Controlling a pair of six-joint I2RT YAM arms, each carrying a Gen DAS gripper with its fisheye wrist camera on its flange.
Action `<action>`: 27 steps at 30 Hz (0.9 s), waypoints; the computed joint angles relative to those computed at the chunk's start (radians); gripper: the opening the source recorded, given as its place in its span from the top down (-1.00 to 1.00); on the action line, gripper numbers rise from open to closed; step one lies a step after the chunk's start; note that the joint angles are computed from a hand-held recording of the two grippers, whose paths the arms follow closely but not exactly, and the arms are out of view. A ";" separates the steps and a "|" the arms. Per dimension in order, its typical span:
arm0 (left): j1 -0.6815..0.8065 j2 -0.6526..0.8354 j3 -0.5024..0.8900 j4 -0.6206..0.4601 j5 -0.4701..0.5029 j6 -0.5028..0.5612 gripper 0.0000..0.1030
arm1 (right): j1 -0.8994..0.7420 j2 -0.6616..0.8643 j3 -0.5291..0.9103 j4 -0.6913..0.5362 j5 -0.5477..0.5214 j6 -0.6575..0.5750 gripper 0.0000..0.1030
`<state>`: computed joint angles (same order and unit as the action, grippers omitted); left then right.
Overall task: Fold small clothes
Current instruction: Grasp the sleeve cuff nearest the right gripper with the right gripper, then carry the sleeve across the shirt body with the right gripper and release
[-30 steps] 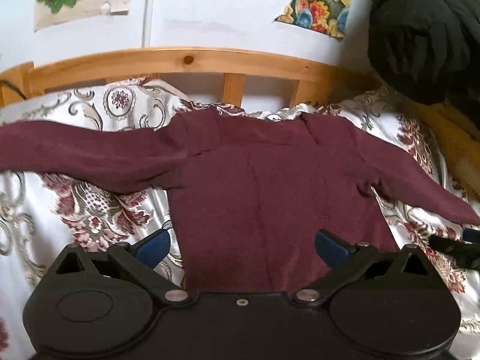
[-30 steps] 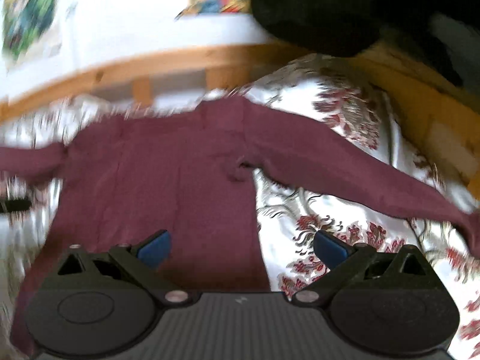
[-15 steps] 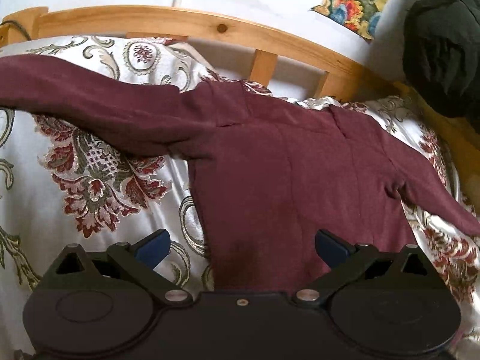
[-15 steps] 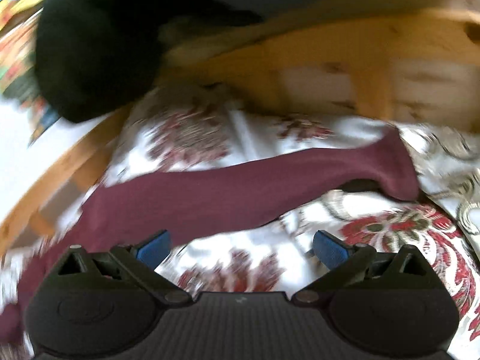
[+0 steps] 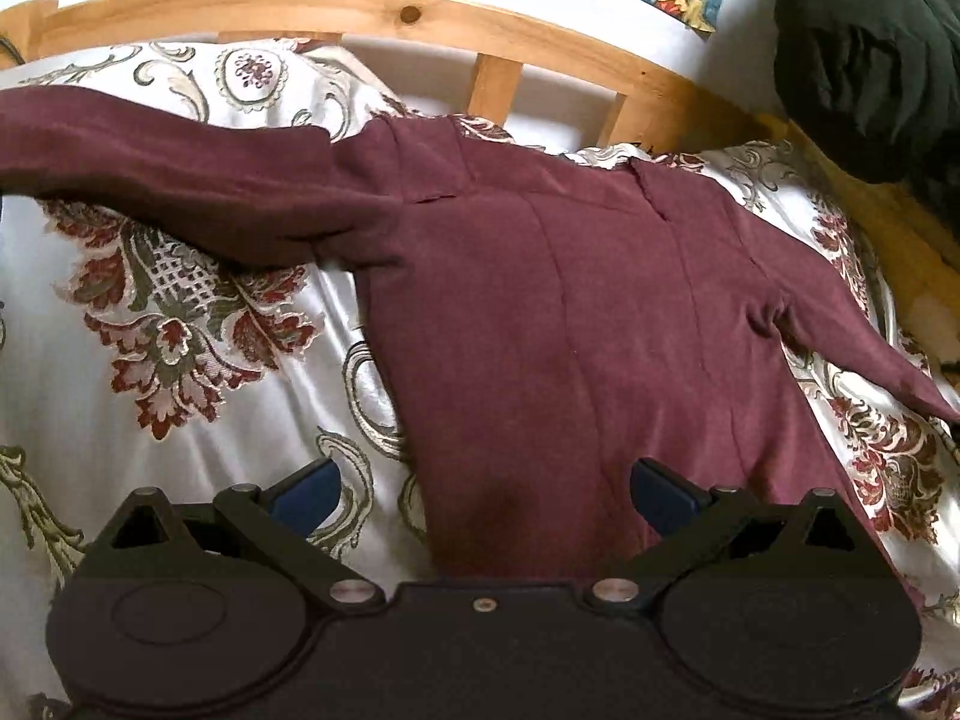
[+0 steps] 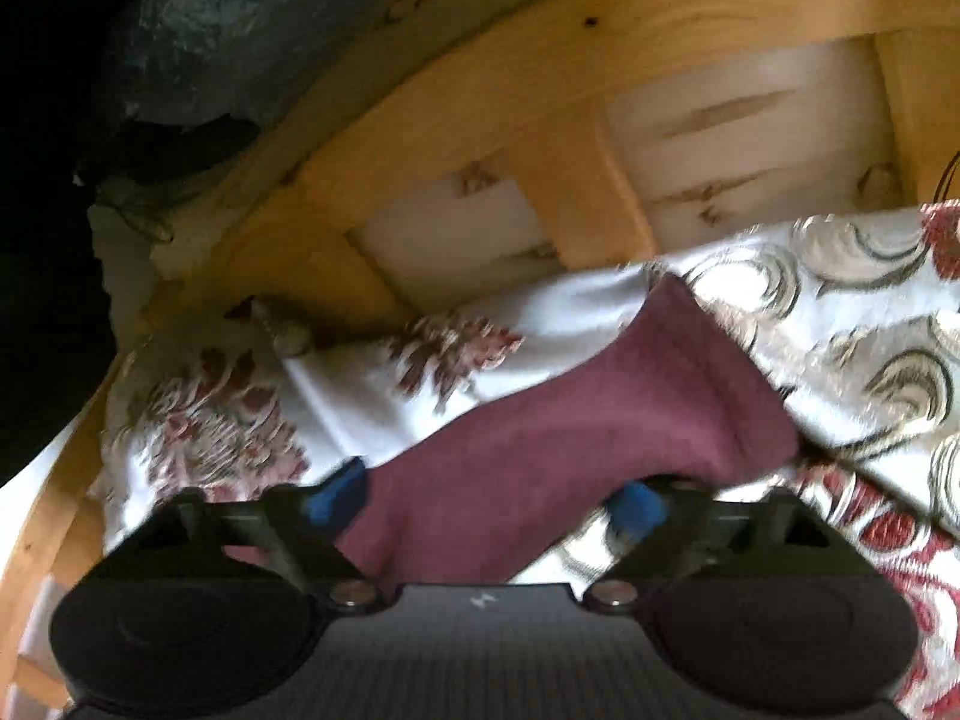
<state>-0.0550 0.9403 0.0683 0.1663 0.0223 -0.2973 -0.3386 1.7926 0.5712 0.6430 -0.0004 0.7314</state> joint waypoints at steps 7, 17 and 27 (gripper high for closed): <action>0.040 0.038 0.016 -0.005 -0.003 0.003 -0.99 | 0.030 0.001 -0.053 0.130 0.152 0.003 0.81; 0.094 0.035 0.021 -0.011 0.055 0.022 -0.99 | 0.361 -0.178 -0.143 0.398 0.264 -0.392 0.86; 0.129 0.008 0.025 -0.038 0.006 0.014 -0.99 | 0.806 -0.098 -0.149 0.648 0.193 -1.116 0.86</action>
<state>0.0740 0.9487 0.0930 0.1282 0.0287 -0.2836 0.4671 1.6947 0.4224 1.2915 0.1925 -0.3848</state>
